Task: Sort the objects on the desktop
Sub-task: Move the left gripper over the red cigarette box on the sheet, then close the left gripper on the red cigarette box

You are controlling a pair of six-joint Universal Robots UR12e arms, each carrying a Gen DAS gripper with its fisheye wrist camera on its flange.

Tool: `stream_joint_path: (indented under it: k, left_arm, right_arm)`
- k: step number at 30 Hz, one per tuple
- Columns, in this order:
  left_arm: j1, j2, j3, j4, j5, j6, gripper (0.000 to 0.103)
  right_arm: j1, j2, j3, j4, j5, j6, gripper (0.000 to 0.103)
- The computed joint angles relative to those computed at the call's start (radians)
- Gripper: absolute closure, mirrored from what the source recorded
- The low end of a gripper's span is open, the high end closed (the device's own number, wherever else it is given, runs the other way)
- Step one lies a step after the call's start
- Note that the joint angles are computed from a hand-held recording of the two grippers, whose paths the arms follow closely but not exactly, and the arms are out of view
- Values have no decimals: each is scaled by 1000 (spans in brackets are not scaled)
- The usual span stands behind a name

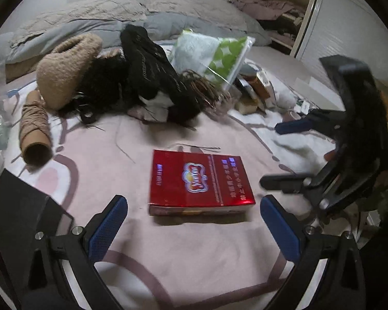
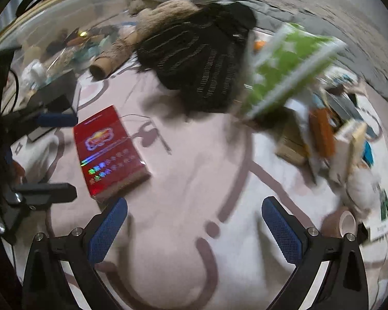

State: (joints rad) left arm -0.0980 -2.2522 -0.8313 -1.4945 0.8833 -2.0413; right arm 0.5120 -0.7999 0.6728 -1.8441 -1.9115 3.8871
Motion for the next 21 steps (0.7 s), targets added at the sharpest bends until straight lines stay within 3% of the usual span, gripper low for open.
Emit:
stream_joint_path:
  k: [7,11,18,21]
  left_arm:
    - [-19,30,-71,120,37,-20,0]
    - [-27,24,-67,139,67,-57,0]
    - [-45,15,-66,146,129,-91,0]
    - [-49,21,-83,169,148,-88,0]
  right_arm:
    - [3,-81,135,-26,-69,158,0]
    - [5,-114,186,-6,-107,245,0]
    - [3,-127,219,59,-83,296,0]
    - [8,-137,251,26,-96,292,0]
